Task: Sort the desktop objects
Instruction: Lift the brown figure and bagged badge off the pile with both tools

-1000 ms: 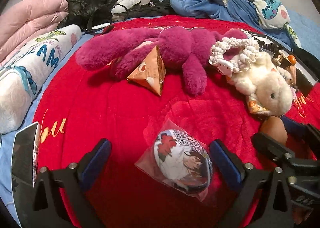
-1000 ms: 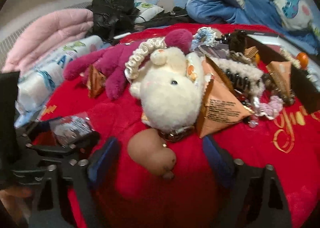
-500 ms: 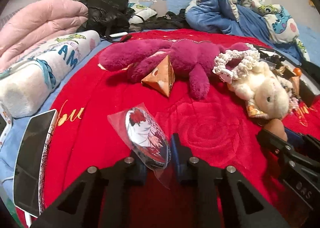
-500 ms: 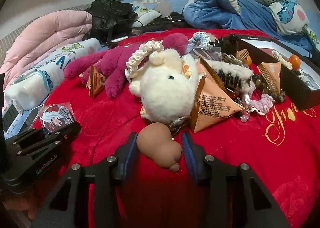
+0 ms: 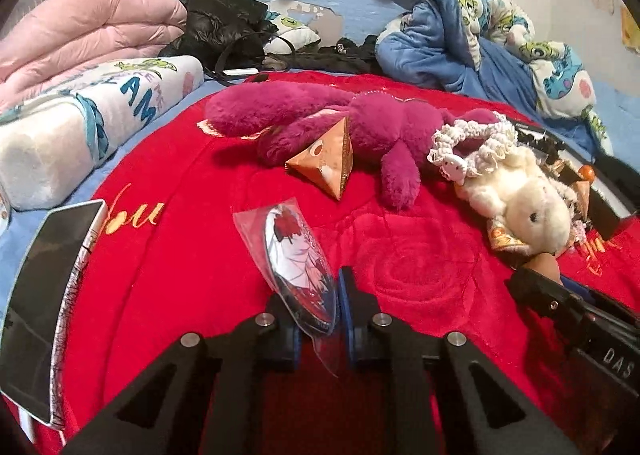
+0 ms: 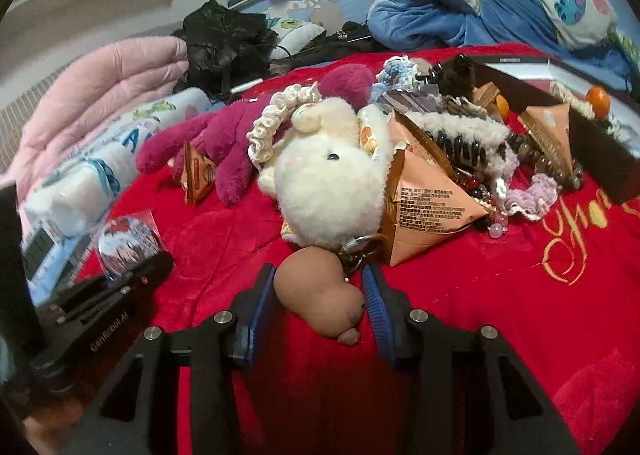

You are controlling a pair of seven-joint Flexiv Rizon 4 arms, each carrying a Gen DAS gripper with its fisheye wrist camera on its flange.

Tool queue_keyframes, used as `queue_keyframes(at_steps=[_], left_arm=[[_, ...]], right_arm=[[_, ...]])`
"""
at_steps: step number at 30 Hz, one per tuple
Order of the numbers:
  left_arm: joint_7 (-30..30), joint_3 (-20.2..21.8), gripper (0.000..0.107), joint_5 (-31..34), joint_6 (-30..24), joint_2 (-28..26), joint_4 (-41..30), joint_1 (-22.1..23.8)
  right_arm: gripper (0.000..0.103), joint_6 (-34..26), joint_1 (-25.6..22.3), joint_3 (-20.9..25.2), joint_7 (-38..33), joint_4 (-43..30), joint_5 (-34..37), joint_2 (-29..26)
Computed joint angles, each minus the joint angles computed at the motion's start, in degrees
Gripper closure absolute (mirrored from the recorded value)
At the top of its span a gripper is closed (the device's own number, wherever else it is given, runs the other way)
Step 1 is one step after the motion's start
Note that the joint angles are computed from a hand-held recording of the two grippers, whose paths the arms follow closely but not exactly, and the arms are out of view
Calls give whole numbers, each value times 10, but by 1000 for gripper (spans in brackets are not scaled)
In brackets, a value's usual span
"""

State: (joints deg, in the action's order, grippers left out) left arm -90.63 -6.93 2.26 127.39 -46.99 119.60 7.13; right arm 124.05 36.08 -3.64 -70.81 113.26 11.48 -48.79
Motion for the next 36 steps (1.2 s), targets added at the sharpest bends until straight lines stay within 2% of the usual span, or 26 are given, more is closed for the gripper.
queue_keyframes(at_steps=[1,5,14,18,21,24,29,36], left_arm=[[-8,-15,90,17,-1,-4,-2,20],[-23,-39,90,49,-8,-10,-9,52],[-22,-22,90,42,-6,-8,-10,34],[-18,-17,90,34,-9,-5,-9,26],[-21,-26,90,45,-9,-7,-10,39],[-26,-35,90,57,-8,-10,-10,51],[-12,-6,90,25,-5,-6,-9,14],[2,7,90,1,-6,-1,-6,-7]], right_arm=[[60,5,-12,10,4,-1,-8,-1],[60,2,-23,20,15,-7,-18,-2],[60,-14,4,-5,19,-14,0,-4],[61,-31,39,-38,13,-13,27,-1],[61,-47,67,-65,10,-16,46,-2],[61,-51,72,-71,12,-18,48,-4],[61,-39,51,-50,17,-17,34,-3],[63,-32,49,-46,17,-15,34,-2]])
